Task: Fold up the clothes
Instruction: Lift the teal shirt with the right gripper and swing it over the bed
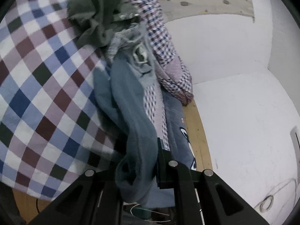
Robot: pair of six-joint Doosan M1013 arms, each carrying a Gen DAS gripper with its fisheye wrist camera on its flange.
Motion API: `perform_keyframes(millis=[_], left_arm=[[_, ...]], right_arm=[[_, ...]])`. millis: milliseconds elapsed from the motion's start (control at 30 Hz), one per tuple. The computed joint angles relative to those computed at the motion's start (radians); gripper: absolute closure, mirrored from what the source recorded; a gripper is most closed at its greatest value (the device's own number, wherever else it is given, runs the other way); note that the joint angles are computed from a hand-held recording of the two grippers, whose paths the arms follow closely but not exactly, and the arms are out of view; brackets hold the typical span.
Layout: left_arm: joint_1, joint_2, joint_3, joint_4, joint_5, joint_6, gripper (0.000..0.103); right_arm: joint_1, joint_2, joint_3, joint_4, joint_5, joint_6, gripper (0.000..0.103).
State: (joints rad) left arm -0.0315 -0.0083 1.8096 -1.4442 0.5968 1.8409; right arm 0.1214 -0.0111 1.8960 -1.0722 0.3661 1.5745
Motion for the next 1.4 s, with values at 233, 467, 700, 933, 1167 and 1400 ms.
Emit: perform_keyframes(millis=[233,467,700,933,1167,1400], left_arm=[[0.009,-0.086,0.023,-0.103,-0.026,0.102,0.094],[0.023,-0.178,0.013,-0.211,-0.058,0.234,0.094],[0.027,-0.229,-0.038,-0.139,-0.074,0.186,0.094],[0.041,-0.203,-0.057,0.064,-0.094,-0.003,0.094],[0.049,-0.105,-0.099,0.313,-0.106,-0.254,0.094],[0.062,0.043,-0.226,0.498,-0.067,-0.435,0.094]], right_arm=[[0.011,-0.065,-0.044,0.157,-0.007,-0.105,0.090],[0.017,-0.140,-0.071,0.120,-0.042,0.007,0.090],[0.027,-0.186,-0.110,0.120,-0.055,0.068,0.090],[0.046,-0.171,-0.136,0.147,-0.070,0.052,0.090],[0.058,-0.062,-0.197,0.380,-0.010,-0.181,0.090],[0.086,0.081,-0.308,0.430,0.067,-0.276,0.090]])
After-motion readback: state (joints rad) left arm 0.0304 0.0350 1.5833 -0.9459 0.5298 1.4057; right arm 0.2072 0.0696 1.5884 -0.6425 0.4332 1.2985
